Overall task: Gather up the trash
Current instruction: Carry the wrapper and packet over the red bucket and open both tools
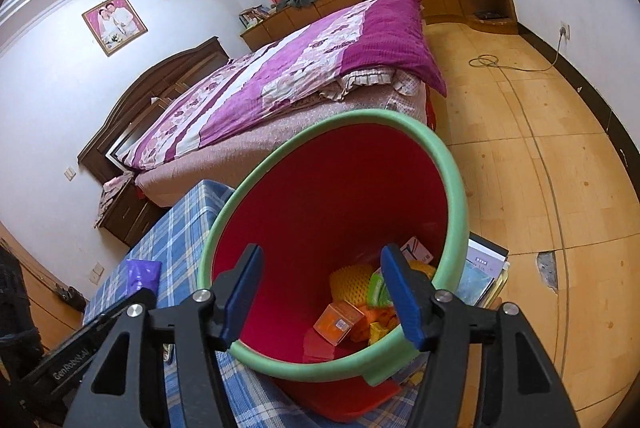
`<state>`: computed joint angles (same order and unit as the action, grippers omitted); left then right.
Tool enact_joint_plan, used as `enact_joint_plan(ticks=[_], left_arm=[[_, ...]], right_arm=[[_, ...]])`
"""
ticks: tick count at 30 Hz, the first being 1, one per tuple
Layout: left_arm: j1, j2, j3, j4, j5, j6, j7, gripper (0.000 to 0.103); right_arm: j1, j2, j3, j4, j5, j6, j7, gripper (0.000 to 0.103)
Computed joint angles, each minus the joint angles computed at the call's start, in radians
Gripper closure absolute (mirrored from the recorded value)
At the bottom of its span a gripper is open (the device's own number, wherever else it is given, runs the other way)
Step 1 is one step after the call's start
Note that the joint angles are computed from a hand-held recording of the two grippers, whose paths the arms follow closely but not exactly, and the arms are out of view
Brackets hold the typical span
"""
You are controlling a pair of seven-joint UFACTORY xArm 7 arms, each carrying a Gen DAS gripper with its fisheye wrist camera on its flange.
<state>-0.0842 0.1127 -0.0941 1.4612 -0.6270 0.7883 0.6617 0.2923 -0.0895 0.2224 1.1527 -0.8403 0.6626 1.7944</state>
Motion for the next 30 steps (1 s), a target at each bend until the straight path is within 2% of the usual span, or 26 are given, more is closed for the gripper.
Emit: enact_joint_plan(ticks=[15,20,30], left_arm=[[-0.070,0.020,-0.044,0.013,0.028,0.014,0.000,0.071],[-0.094,0.027,-0.052,0.019,0.067,0.016,-0.016,0.062],[-0.095,0.017,-0.046,0.004,0.073,0.012,-0.025,0.062]], right_arm=[[-0.066,-0.129,0.030,-0.114,0.020,0.005,0.003,0.038],[-0.100,-0.173,0.046,-0.158,0.038,-0.010,0.009,0.038],[-0.138,-0.193,0.079,-0.176,0.062,-0.019,-0.002,0.038]])
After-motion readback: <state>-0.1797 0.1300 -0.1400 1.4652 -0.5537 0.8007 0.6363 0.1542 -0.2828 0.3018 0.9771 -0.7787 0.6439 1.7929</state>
